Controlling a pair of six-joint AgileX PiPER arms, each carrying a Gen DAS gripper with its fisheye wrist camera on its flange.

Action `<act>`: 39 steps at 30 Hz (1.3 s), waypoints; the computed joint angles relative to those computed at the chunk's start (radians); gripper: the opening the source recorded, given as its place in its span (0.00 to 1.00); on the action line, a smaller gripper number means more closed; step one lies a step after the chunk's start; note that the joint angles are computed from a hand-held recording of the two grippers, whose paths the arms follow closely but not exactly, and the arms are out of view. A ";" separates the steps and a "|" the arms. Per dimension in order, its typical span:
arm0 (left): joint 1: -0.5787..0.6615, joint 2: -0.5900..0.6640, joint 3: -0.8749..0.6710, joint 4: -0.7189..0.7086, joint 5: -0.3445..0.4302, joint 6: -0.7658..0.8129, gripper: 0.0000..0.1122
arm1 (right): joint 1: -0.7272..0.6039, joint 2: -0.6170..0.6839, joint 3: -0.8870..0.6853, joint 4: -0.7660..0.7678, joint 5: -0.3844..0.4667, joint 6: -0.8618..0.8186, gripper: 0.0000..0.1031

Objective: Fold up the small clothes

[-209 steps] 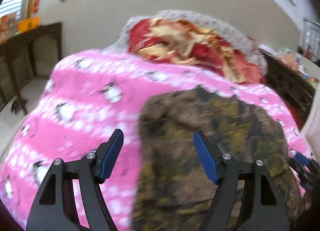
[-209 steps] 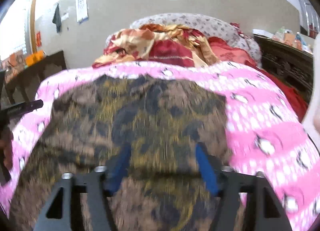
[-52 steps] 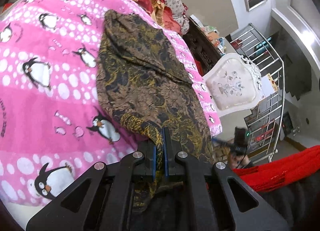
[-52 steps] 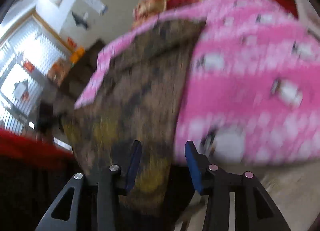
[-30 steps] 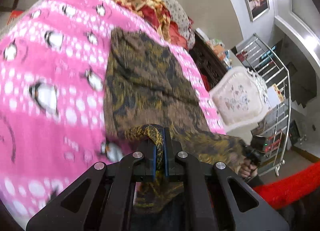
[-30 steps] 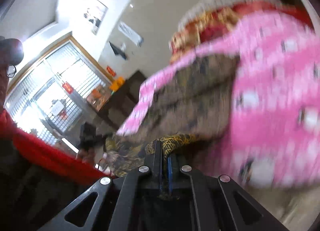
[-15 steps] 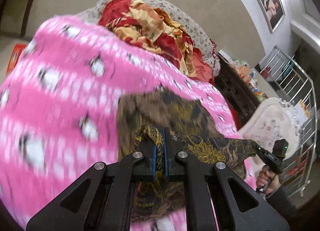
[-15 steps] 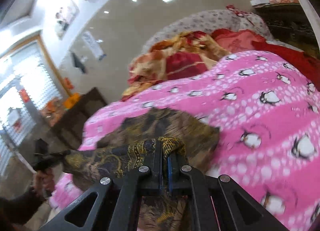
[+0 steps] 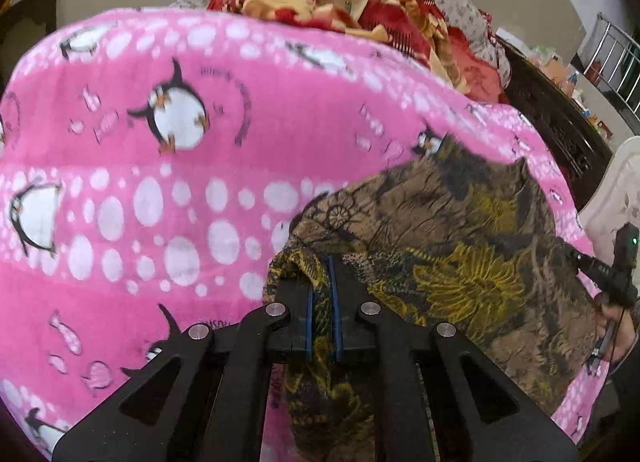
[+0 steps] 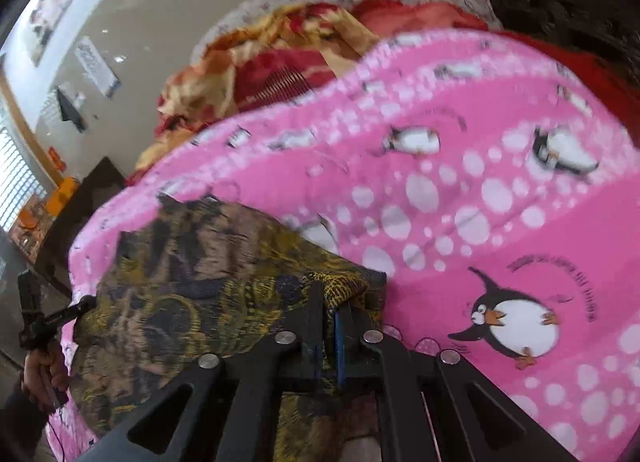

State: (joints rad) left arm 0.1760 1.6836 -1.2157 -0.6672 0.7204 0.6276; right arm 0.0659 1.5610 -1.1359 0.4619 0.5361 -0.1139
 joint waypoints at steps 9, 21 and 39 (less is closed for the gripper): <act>0.104 -0.185 0.078 0.043 0.051 0.024 0.42 | -0.072 -0.140 -0.068 -0.008 0.197 0.061 0.20; -0.305 -0.520 0.469 0.175 -0.119 -0.262 0.23 | 0.835 -0.089 -0.059 -0.848 0.188 0.977 0.29; 0.034 -0.474 0.510 -0.072 0.044 0.075 0.02 | 0.386 -0.320 0.254 -0.519 0.137 0.485 0.01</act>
State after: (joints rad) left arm 0.2102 1.2092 -0.7057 -0.7393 0.7648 0.7021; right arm 0.4524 1.2412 -0.8823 -0.0570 0.6735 0.3715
